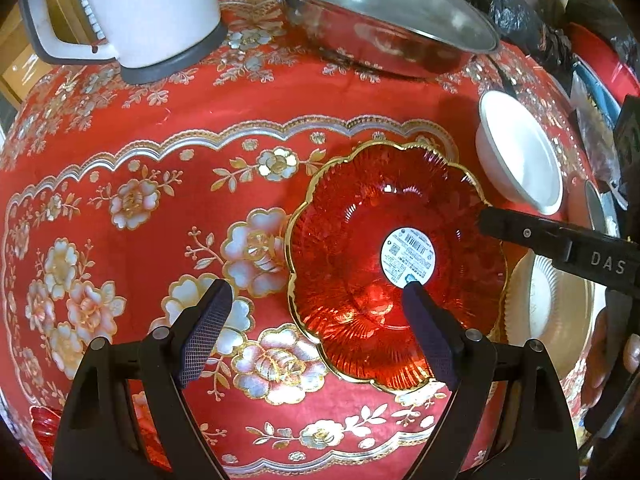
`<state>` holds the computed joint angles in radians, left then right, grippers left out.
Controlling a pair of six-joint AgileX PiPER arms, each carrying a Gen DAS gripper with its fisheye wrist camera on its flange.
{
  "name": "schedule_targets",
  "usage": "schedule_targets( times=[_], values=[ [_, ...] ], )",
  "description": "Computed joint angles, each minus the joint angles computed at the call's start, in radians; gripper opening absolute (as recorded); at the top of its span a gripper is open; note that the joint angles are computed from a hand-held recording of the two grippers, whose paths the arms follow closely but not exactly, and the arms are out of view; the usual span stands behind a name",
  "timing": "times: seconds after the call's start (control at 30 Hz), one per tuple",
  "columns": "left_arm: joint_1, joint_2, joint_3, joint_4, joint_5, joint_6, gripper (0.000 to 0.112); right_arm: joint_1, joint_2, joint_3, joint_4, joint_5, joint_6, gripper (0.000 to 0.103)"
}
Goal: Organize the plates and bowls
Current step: 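Lift the small red plate with the right gripper toward the large red plate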
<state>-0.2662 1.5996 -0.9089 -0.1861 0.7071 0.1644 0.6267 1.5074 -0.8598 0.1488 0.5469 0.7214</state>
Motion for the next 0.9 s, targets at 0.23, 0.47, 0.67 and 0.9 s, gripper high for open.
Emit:
schedule_targets(
  times=[0.23, 0.47, 0.67, 0.9],
  values=[
    [-0.033, 0.048, -0.013, 0.138, 0.003, -0.174, 0.087, -0.001, 0.034, -0.033, 0.011, 0.023, -0.028, 0.042],
    [-0.04, 0.098, -0.004, 0.184, 0.0, -0.205, 0.087, 0.001, 0.075, -0.07, 0.002, 0.052, -0.037, 0.042],
    [-0.042, 0.118, -0.022, 0.164, 0.011, -0.189, 0.087, 0.001, 0.099, -0.083, 0.01, 0.049, -0.053, 0.042],
    [-0.051, 0.135, -0.045, 0.156, 0.02, -0.166, 0.087, 0.011, 0.111, -0.091, -0.016, 0.046, -0.041, 0.033]
  ],
)
